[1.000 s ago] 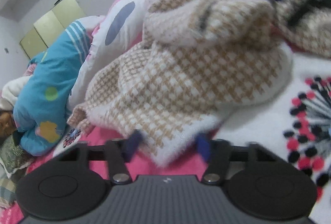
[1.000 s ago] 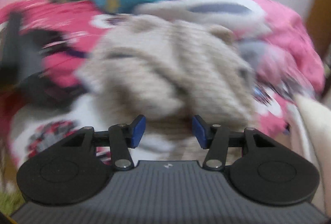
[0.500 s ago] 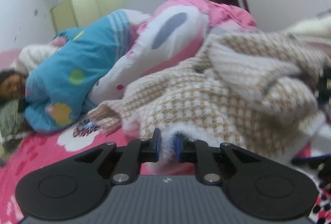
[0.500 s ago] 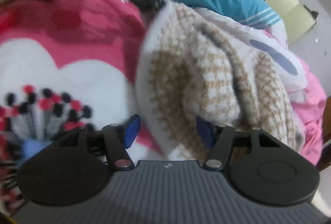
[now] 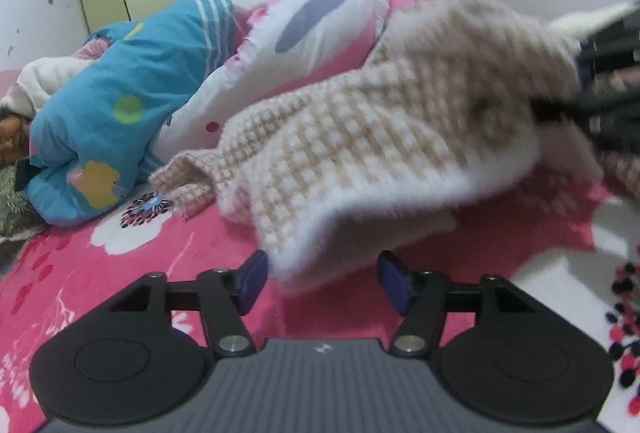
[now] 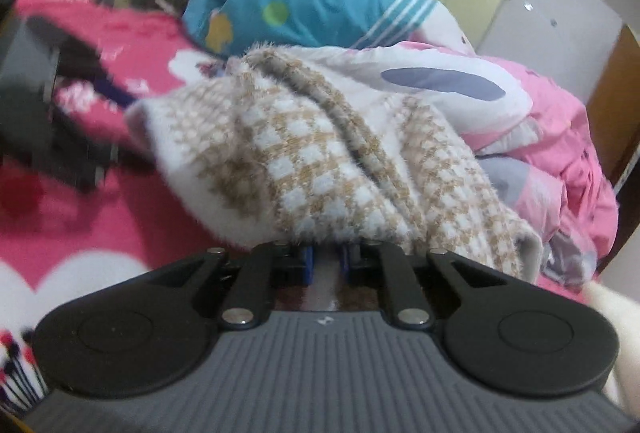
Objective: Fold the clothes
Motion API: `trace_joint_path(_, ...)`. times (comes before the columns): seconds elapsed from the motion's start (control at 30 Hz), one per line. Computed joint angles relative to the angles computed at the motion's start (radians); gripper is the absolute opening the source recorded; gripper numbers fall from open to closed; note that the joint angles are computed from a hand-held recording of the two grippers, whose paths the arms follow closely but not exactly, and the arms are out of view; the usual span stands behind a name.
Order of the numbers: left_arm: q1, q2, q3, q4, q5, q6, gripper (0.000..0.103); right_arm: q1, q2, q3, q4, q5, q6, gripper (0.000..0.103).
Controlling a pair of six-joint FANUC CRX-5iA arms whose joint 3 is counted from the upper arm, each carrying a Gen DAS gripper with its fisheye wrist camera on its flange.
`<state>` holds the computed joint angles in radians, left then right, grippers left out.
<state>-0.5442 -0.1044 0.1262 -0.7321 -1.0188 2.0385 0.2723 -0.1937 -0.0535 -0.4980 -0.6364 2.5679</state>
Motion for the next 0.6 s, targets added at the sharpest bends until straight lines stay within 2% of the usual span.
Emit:
trace_joint_path(0.07, -0.041, 0.054, 0.057, -0.079, -0.08, 0.038, 0.065, -0.017, 0.002, 0.014, -0.04, -0.014, -0.021, 0.01)
trace_joint_path(0.13, -0.039, 0.079, 0.091, -0.082, -0.098, 0.077, 0.065, -0.031, 0.01, 0.032, -0.071, -0.029, -0.051, 0.01)
trace_joint_path(0.3, 0.034, 0.029, 0.055, 0.028, 0.044, 0.2, 0.07, -0.101, 0.017, 0.08, -0.19, -0.108, -0.104, 0.01)
trace_joint_path(0.4, 0.006, 0.088, 0.125, -0.046, -0.069, 0.27, 0.067, -0.137, 0.028, 0.111, -0.256, -0.125, -0.094, 0.01)
trace_joint_path(0.43, 0.002, 0.106, 0.145, -0.067, -0.103, 0.295, 0.061, -0.145, 0.028, 0.116, -0.272, -0.12, -0.087, 0.01)
trace_joint_path(0.47, 0.001, 0.123, 0.161, -0.082, -0.13, 0.321, 0.049, -0.151, 0.021, 0.112, -0.291, -0.104, -0.069, 0.01)
trace_joint_path(0.5, 0.0, 0.135, 0.174, -0.097, -0.152, 0.342, 0.043, -0.156, 0.016, 0.107, -0.307, -0.087, -0.051, 0.01)
trace_joint_path(0.57, 0.005, 0.141, 0.181, -0.109, -0.157, 0.391, 0.023, -0.151, 0.005, 0.089, -0.309, -0.036, -0.033, 0.01)
trace_joint_path(0.6, 0.004, 0.141, 0.184, -0.115, -0.154, 0.416, 0.017, -0.145, 0.0, 0.08, -0.302, -0.008, -0.026, 0.01)
